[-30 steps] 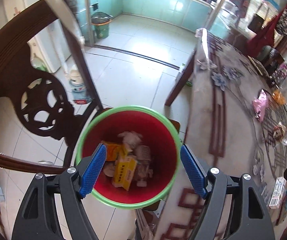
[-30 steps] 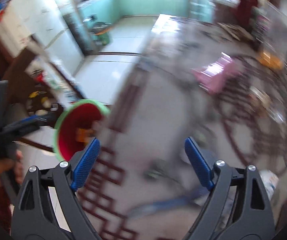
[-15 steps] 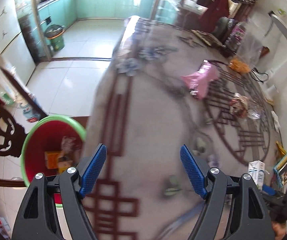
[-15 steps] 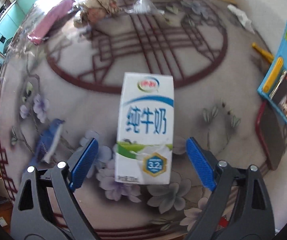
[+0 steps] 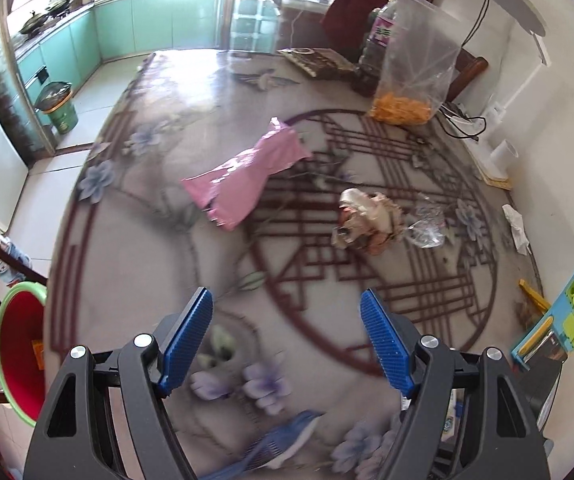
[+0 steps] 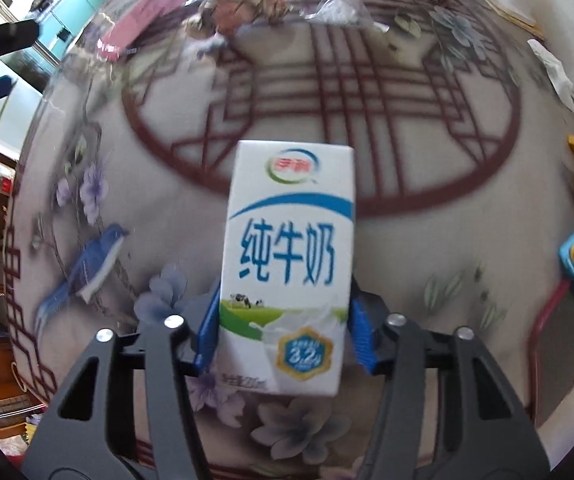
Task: Collect trash
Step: 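Grasp the white milk carton with the right tool while the left tool grasps crumpled paper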
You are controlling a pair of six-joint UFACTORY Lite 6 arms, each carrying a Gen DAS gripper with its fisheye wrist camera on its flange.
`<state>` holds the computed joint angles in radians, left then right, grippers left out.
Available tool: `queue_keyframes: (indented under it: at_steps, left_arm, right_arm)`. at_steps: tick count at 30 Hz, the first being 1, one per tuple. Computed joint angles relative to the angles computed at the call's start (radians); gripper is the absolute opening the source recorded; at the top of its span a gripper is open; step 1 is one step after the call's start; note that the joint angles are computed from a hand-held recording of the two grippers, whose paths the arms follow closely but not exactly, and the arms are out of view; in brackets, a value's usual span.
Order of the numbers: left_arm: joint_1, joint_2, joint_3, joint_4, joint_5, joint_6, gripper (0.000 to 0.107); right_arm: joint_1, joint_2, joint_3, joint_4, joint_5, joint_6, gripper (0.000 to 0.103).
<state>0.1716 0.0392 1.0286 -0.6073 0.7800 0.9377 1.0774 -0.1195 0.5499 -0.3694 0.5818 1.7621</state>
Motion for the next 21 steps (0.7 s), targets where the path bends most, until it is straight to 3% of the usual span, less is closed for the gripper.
queue_keyframes:
  at_steps: [10, 17, 21]
  left_arm:
    - [-0.305, 0.161, 0.11, 0.05, -0.109, -0.354, 0.074]
    - [-0.406, 0.389, 0.31, 0.162, -0.148, -0.583, 0.074]
    - [-0.457, 0.458, 0.369, 0.245, -0.181, -0.643, 0.074]
  right_arm:
    - [-0.228, -0.278, -0.135, -0.019, 0.09, -0.231, 0.05]
    - [-0.441, -0.226, -0.055, -0.012, 0.052, -0.476, 0.05]
    - [-0.473, -0.204, -0.011, -0.015, 0.048, -0.51, 0.05]
